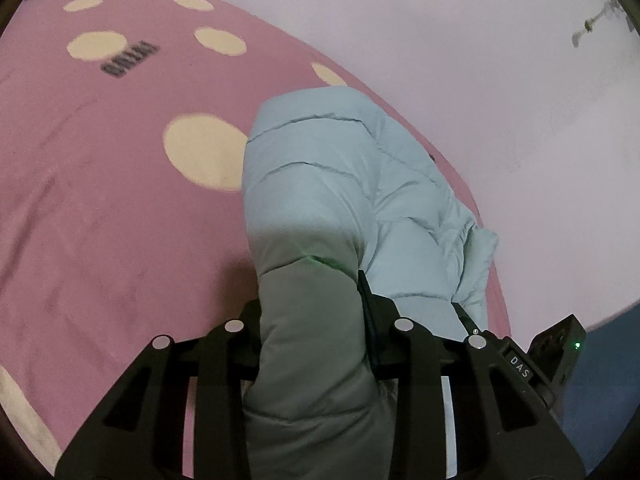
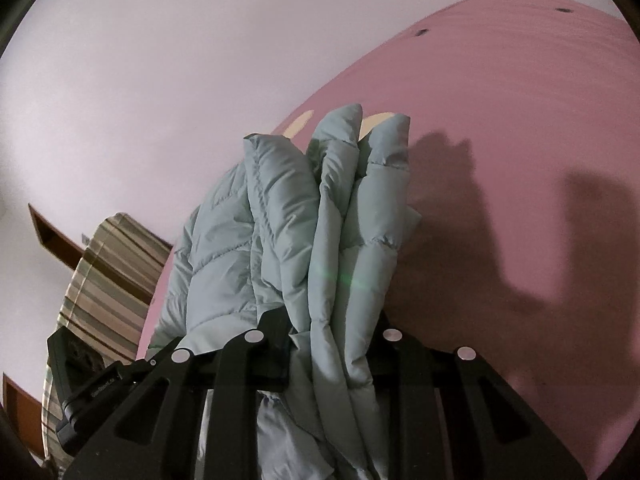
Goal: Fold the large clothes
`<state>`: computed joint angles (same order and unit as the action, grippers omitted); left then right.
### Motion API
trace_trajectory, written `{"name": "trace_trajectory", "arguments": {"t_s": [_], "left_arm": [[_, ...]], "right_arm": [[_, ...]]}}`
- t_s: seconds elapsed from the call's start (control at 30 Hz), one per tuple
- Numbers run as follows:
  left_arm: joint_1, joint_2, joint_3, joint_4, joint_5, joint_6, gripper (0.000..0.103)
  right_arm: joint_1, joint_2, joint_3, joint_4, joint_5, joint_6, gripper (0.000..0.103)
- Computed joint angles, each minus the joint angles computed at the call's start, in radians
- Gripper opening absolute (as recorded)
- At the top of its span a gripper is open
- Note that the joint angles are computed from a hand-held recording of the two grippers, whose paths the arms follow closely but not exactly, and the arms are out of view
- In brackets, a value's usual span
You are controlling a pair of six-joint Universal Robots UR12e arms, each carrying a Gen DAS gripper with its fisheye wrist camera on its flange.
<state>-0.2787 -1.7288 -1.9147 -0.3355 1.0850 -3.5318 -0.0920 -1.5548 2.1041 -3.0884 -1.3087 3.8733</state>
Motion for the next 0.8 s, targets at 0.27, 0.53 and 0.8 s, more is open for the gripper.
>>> {"name": "trace_trajectory", "arguments": {"t_s": [0.27,0.53,0.8], "left_arm": [[0.043,-0.023,0.03,0.022,0.046,-0.001,0.033],[0.059,-0.086,0.081,-0.028,0.065,-0.007,0.033],[0.06,-0.103,0.069,0.001,0.078,0.024,0.035]], "right_arm": [[0.033,0.125,-0.122,-0.025,0.034,-0.021,0.023],[0.031,0.18,-0.147,0.014,0.048,-0.041,0.023],[0.044,0.207,-0.155,0.022,0.041,-0.022,0.024]]}}
